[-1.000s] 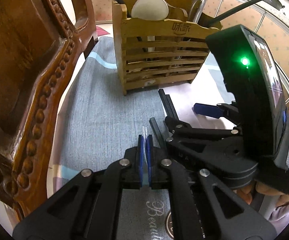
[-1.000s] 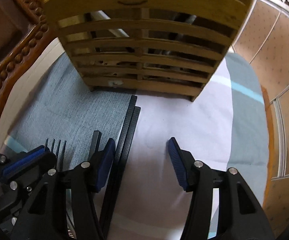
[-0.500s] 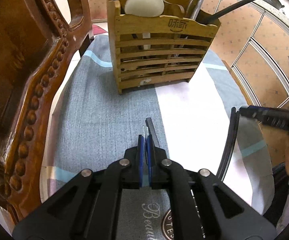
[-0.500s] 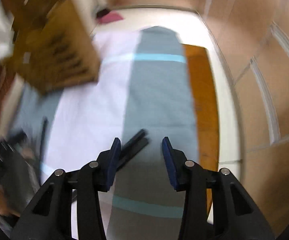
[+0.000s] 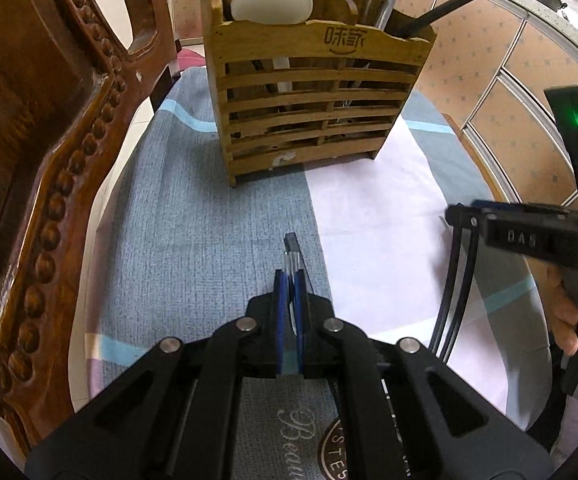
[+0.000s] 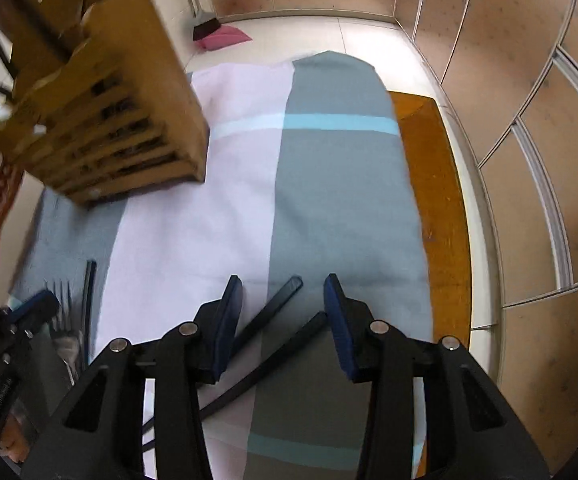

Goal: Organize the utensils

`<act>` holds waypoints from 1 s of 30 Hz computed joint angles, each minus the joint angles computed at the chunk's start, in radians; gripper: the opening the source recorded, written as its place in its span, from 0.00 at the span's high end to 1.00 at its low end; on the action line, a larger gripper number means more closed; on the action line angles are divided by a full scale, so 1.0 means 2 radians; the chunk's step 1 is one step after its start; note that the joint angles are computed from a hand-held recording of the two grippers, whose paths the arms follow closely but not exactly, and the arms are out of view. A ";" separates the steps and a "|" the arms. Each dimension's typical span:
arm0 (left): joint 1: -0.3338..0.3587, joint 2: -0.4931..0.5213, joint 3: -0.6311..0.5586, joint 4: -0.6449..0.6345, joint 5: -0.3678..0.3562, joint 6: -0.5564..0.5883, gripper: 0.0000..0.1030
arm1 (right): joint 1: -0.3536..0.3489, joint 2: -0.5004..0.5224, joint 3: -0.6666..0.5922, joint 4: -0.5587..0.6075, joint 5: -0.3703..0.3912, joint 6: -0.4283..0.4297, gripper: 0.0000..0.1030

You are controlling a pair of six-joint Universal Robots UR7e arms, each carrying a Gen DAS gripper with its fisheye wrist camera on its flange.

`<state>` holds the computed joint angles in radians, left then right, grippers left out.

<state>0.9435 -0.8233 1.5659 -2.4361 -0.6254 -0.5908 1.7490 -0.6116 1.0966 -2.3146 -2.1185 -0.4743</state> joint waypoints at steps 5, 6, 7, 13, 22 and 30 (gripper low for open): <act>0.003 -0.001 0.001 -0.002 -0.003 -0.004 0.96 | -0.003 -0.019 0.014 0.010 -0.012 0.055 0.59; 0.004 -0.001 0.000 -0.002 -0.004 -0.006 0.97 | -0.004 -0.021 0.010 0.020 -0.008 0.066 0.59; 0.005 0.000 0.000 -0.003 -0.004 -0.005 0.96 | -0.007 -0.021 0.002 0.040 -0.001 0.079 0.59; 0.003 -0.002 0.004 -0.033 -0.002 0.007 0.98 | -0.016 -0.017 -0.021 0.097 0.046 0.110 0.79; 0.000 -0.013 0.020 -0.062 0.002 0.011 0.98 | -0.017 -0.019 -0.021 0.075 0.057 0.114 0.99; -0.001 -0.015 0.020 -0.052 0.004 0.006 0.98 | -0.014 0.000 -0.039 0.037 0.009 0.131 0.83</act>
<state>0.9405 -0.8523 1.6067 -2.5409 -0.6179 -0.5787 1.7217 -0.6120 1.0177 -2.2411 -2.0999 -0.2115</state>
